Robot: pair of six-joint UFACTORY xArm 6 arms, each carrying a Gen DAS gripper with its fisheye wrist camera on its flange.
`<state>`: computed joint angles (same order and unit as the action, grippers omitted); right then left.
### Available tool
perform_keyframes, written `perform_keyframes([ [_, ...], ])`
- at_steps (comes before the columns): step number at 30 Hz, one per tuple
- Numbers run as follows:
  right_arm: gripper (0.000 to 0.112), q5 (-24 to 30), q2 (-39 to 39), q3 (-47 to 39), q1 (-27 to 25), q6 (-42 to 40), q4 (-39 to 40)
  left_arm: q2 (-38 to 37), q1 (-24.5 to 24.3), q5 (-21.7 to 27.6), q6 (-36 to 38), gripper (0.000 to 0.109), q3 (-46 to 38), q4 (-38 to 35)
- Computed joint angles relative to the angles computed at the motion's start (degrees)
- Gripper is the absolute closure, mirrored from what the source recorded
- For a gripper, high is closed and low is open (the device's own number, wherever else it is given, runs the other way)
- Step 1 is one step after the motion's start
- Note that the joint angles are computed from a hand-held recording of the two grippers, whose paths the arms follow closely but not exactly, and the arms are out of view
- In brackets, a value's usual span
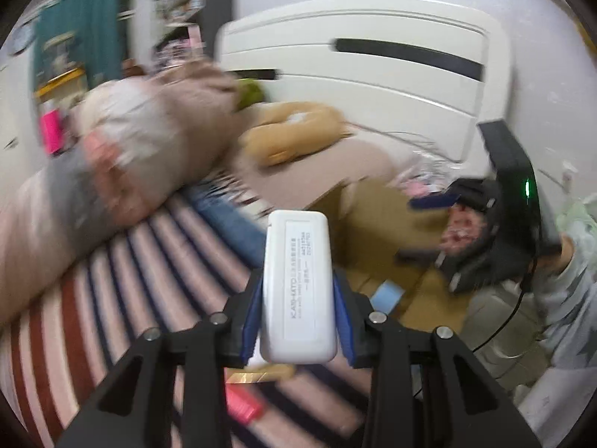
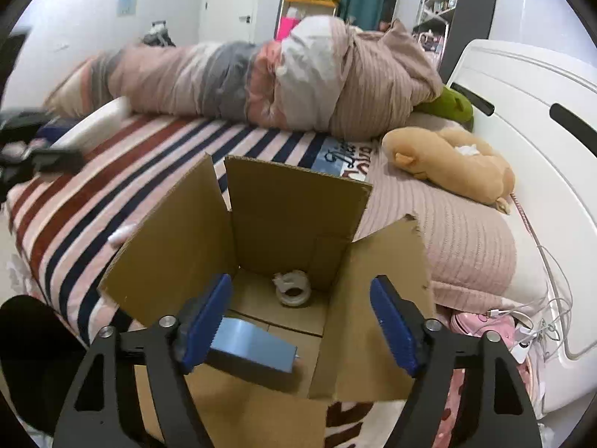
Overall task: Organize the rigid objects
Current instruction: 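Lower the tape roll and power bank into the box and open both grippers, then grasp the pink spray bottle with the right gripper while the left grasps the white pump bottle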
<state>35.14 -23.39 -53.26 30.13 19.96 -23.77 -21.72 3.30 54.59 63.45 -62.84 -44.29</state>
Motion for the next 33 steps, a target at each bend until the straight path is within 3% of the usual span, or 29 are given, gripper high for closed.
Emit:
perform_keyframes([
  [4,0.037,-1.23,-3.04,2.86,-1.29,-0.26,0.39,7.78,-8.43,-0.26,-6.52,0.077,-6.70,9.43],
  [7,0.037,-1.18,-4.84,4.32,-2.15,-0.08,0.32,11.48,-11.88,-2.71,-12.54,0.075,-7.43,17.00],
  [8,0.036,-1.24,-5.29,4.74,-2.35,-0.36,0.79,11.97,-12.25,-3.63,-13.11,0.071,-7.12,17.59],
  [10,0.036,-1.33,-5.97,5.42,-2.57,-0.81,1.55,12.30,-11.75,-2.74,-11.96,0.044,-7.12,14.98],
  [14,0.036,-1.62,-5.01,4.54,-1.83,-0.58,1.45,9.20,-8.29,-2.82,-9.38,0.039,-5.92,9.31],
  [16,0.036,-3.43,-5.22,4.72,-1.11,-1.18,2.65,7.13,-4.60,-1.95,-7.83,0.036,-5.39,6.53],
  [19,0.036,-7.57,-4.10,3.61,1.28,-3.19,5.83,4.72,-0.23,-4.51,-6.78,0.034,-3.45,6.72],
  [25,0.036,-12.65,3.87,-2.35,9.38,-13.43,18.16,3.25,10.02,-7.20,-3.72,0.034,1.18,5.35],
  [33,0.037,-8.51,20.48,-14.04,16.15,-23.67,36.52,8.60,19.91,-8.30,2.27,0.034,4.64,1.62],
])
